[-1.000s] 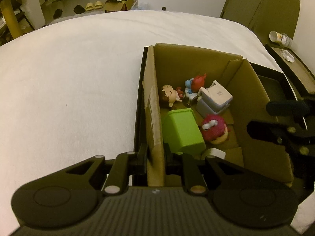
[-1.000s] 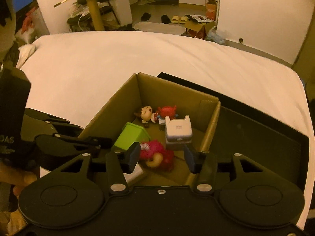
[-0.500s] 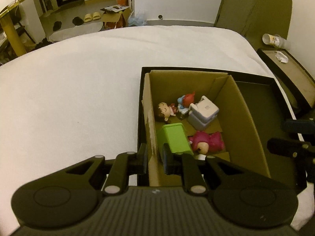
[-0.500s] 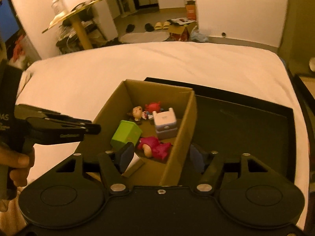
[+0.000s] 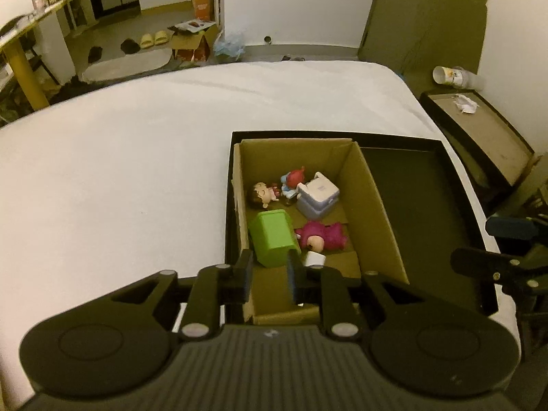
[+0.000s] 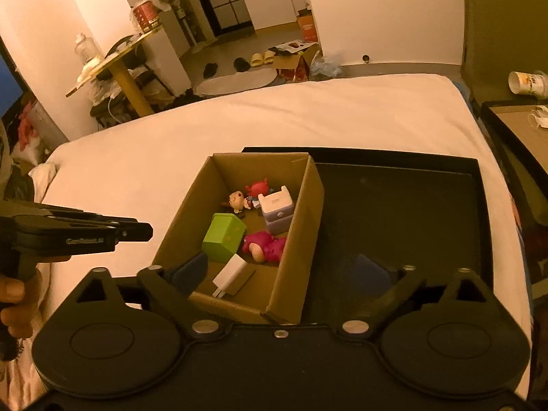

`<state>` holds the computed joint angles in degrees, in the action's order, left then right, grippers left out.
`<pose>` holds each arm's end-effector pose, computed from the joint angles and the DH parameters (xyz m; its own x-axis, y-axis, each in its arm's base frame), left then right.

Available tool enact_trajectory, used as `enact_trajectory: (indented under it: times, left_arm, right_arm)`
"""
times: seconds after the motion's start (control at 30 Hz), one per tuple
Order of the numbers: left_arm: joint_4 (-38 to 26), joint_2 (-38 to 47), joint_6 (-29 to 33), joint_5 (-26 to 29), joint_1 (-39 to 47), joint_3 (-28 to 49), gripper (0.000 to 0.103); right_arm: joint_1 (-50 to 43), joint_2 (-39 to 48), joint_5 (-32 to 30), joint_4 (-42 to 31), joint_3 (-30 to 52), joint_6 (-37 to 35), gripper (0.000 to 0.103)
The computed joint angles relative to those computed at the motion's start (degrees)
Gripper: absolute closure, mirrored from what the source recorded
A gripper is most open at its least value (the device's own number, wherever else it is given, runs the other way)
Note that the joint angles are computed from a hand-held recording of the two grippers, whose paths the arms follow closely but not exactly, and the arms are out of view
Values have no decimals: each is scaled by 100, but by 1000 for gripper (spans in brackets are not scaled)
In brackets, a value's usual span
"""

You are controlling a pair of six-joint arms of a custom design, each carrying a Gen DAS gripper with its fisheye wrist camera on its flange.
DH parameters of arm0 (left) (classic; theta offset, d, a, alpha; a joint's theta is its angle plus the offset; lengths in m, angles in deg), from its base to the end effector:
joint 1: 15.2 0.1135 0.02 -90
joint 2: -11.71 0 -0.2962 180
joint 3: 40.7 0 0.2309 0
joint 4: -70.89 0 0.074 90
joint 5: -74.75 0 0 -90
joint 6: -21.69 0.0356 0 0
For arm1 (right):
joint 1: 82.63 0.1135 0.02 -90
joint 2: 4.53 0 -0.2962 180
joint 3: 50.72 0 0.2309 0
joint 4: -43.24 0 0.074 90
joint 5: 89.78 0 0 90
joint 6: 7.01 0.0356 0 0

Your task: Organize rigid objects

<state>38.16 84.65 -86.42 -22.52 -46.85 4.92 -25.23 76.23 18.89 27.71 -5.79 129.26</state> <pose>0.1665 -0.0973 0.1960 -0.8461 0.1593 -0.5086 0.2143 0.9754 -0.0510 0.1319 0.1850 0.1865 -0.7898 0.0356 -0.6123 -0.1732 0.9447 0.2784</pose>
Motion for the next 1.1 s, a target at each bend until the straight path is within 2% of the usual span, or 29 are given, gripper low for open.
enact_trajectory:
  times: [0.07,0.23,0.4,0.57,0.8,0.97,1.1]
  left_arm:
    - [-228,-214,-115,-94,-161,49,75]
    - [-798,-806,-487,-325,-606,159,60]
    - [-1330,-1235,-978,-667,-1183,374,36]
    - [-1862,-1575,-1435,-1082,-1898,641,20]
    - [-2702,-2017,-2167,-1821,-2853,1013,10]
    - [-3275,-2232,-2578,-2280,-3392,1290,8]
    - [-3848,-2358,-3262,-2769,-4112,1521,8]
  right_arm:
    - [100,-176,68,-125,-11,92,0]
    - [501,-686,424,-633,-18,490,0]
    - [1004,-1194,836,-1355,103,1026,0]
    - [1592,-1540,1382,-2250,389,1630,0]
    - [2404,-1813,2032,-3389,828,2470,0]
    - [2997,-1842,2517,-4161,1206,3100,0]
    - [3431,-1730,2787,-4813,1504,3746,0]
